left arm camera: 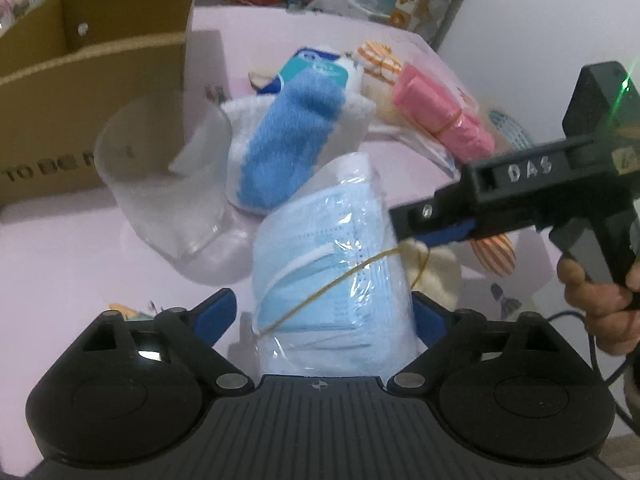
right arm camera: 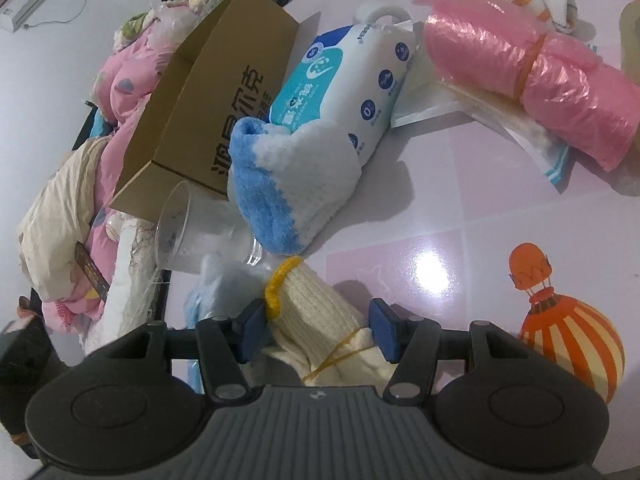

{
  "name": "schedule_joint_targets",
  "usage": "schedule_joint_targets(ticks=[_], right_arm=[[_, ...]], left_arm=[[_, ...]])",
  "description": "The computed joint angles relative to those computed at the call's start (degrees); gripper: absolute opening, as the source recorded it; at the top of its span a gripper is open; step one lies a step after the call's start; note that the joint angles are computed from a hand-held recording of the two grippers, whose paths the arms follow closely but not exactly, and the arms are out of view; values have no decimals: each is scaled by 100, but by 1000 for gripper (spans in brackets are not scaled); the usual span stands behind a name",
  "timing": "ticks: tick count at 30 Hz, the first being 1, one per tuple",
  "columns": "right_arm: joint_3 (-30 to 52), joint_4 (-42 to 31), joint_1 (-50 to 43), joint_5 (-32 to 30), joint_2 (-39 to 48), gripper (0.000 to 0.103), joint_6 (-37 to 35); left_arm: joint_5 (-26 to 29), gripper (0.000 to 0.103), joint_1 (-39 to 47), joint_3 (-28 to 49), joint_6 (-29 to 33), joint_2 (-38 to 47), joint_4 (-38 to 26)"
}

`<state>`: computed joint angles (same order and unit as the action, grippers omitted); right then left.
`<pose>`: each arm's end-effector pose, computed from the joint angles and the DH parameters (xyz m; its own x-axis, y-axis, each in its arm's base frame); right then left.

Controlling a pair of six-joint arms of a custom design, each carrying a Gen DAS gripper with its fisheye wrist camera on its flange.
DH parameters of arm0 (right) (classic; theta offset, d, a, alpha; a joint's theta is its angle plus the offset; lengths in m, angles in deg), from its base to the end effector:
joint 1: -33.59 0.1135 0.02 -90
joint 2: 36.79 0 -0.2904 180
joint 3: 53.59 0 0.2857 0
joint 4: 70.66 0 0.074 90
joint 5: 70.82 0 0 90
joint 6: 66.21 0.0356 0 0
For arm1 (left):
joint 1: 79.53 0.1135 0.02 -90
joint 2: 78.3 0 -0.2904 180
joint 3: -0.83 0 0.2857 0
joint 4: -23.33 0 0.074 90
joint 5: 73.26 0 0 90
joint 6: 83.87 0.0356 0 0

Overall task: Organize soft objects
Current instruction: 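Grasp the white knit gloves tied with yellow string with the right tool, then carry the mask pack in the left tool while the right tool carries the gloves to the box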

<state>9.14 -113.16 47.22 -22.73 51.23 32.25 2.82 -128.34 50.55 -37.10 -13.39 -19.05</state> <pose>0.2920 0.0953 0.1886 -0.9518 -0.1181 -0.2829 -0.2838 0.6886 0.6673 0.1584 -0.1680 0.2100 -0.8471 -0.0415 -0.5298 0.0896 0.9715 -0.2194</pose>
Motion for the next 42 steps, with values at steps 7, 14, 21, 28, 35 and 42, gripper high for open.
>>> schedule_joint_targets(ticks=[7, 14, 21, 28, 35, 42], right_arm=[[-203, 285, 29, 1, -103, 41, 30], [-236, 144, 168, 499, -378, 45, -415], [-155, -247, 306, 1062, -615, 55, -1173], [-96, -260, 434, 1099, -505, 46, -1455], [1, -341, 78, 475, -227, 19, -1241], [-269, -116, -342, 63, -378, 11, -899]], left_arm=[[183, 93, 175, 236, 40, 513, 10], [496, 93, 415, 159, -94, 593, 160], [491, 91, 399, 104, -118, 524, 207], [415, 89, 351, 69, -77, 435, 225], [342, 89, 303, -29, -134, 250, 226], [79, 89, 93, -71, -233, 10, 122]])
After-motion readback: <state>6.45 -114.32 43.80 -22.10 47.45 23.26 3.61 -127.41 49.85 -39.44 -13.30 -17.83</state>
